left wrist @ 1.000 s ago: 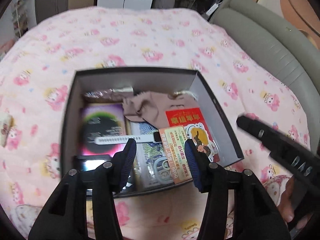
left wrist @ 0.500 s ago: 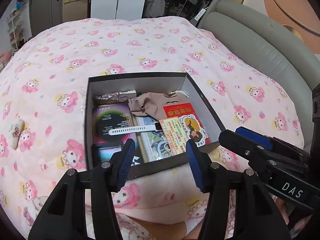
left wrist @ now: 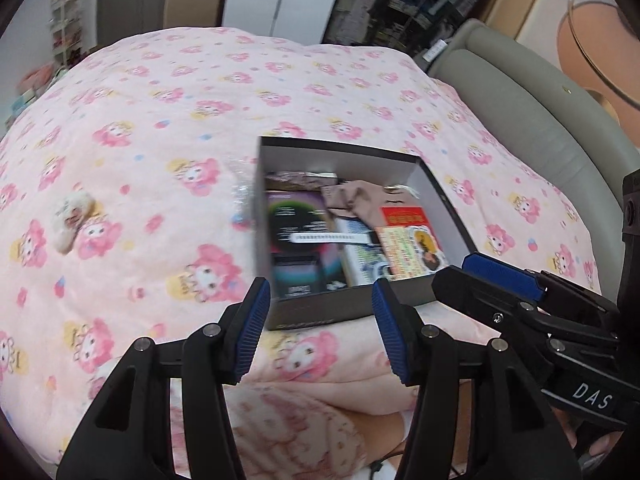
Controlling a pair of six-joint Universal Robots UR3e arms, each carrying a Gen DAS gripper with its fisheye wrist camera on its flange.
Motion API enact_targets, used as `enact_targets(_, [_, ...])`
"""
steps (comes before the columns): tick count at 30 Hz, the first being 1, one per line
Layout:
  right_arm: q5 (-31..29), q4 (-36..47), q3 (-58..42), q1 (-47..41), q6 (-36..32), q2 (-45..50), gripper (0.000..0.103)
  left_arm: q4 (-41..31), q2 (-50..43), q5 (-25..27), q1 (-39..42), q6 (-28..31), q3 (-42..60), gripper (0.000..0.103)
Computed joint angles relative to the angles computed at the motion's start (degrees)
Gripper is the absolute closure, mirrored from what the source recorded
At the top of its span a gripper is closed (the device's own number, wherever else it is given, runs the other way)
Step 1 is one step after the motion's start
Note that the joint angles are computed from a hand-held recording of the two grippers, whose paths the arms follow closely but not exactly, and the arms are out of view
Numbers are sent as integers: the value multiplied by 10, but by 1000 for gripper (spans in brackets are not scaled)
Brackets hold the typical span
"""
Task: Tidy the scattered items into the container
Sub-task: 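Withdraw the left gripper from the box toward the white plush keychain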
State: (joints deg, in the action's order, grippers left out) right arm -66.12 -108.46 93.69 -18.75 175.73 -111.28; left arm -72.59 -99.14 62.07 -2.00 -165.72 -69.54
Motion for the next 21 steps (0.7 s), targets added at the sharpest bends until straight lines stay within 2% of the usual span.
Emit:
enact_targets(6, [-57,-47,-55,116,55,89,62,-8,20,-18,71,26,-34,49])
enact_targets(13, [-115,-63,-165,223,88,222,62,-7,-1,-19,137,42,-38,49])
enact_targets(16, [-118,-54,-223,249,91,285,62,-2,-21,-10,160,42,-27,49])
enact_targets(21, [-86,-22,-349,279,96,404,62,23,-60,-7,202,28,-13,49])
